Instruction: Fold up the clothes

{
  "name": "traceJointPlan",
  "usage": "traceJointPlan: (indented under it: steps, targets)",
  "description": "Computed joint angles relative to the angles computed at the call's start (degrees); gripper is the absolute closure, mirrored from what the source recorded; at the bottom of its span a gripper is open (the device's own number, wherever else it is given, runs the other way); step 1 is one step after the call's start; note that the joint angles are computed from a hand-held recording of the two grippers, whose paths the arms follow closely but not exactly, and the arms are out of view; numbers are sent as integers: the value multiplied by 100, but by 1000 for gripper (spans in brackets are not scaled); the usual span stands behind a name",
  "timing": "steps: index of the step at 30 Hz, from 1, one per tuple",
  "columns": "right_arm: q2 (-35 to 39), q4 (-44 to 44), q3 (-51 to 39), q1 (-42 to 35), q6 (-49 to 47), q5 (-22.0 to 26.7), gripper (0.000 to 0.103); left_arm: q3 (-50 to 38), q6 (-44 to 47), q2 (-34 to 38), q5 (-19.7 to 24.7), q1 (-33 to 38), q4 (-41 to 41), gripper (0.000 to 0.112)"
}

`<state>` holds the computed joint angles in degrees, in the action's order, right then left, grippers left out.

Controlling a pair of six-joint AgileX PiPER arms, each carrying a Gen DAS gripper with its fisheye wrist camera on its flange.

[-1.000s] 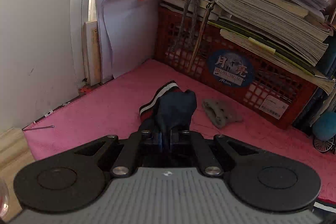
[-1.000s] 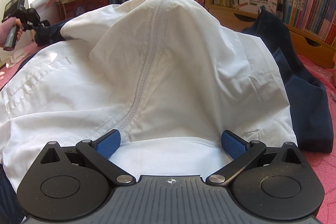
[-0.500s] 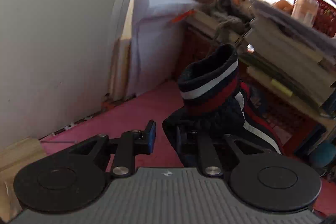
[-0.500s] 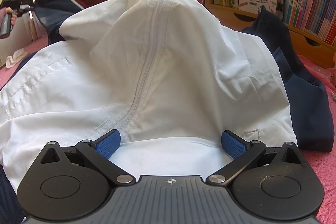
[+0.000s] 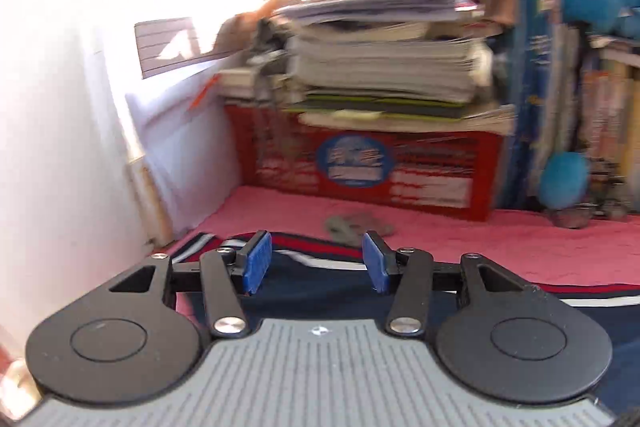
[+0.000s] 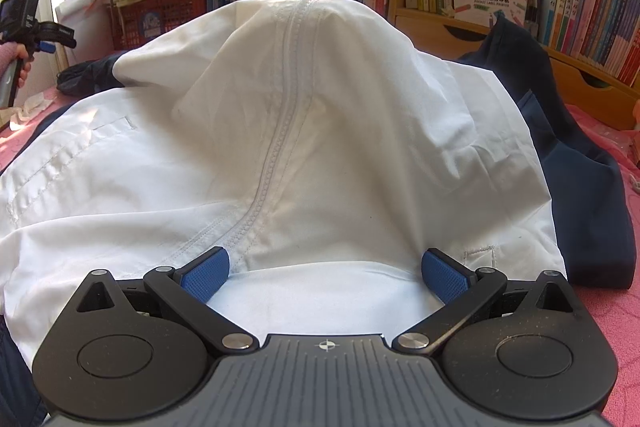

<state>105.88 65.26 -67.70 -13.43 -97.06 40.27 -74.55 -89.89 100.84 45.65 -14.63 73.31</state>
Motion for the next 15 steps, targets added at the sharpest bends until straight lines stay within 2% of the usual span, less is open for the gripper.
traceJointPlan:
  steps: [1,3,5,6,7,9,11,13,15]
  targets:
    - [-4,1,3,1,2,-3,0,-71,134,14,-259,-200,-113,57]
    - [-15,9,19,7,2,-18,0,-288,467,118,-803,-559,-397,42]
    - [-20,12,23,10,3,-26,0,-662,978,518,-1273,-812,-910,41]
    - [-20,12,23,10,3,-26,0,-909,1322,789,-1306,-932,-1228,41]
    - [-21,13,21,8,5,-24,0,-1179,1690,1068,-1302,-1046,-1571,41]
    - [-21,7,12,7,20,-19,0,-1710,2225,1606,-937,-1293,-2129,43]
    - [-30,16,18,9,12,-26,0,-1952,2451,1944,-689,-1412,-2316,42]
    - [-36,66,52,14,-50,-52,0,-1740,2068,2061,-604,-1520,-1673,35]
    - [-43,120,88,24,-113,-87,0,-1578,1643,2037,-248,-1565,-1170,28]
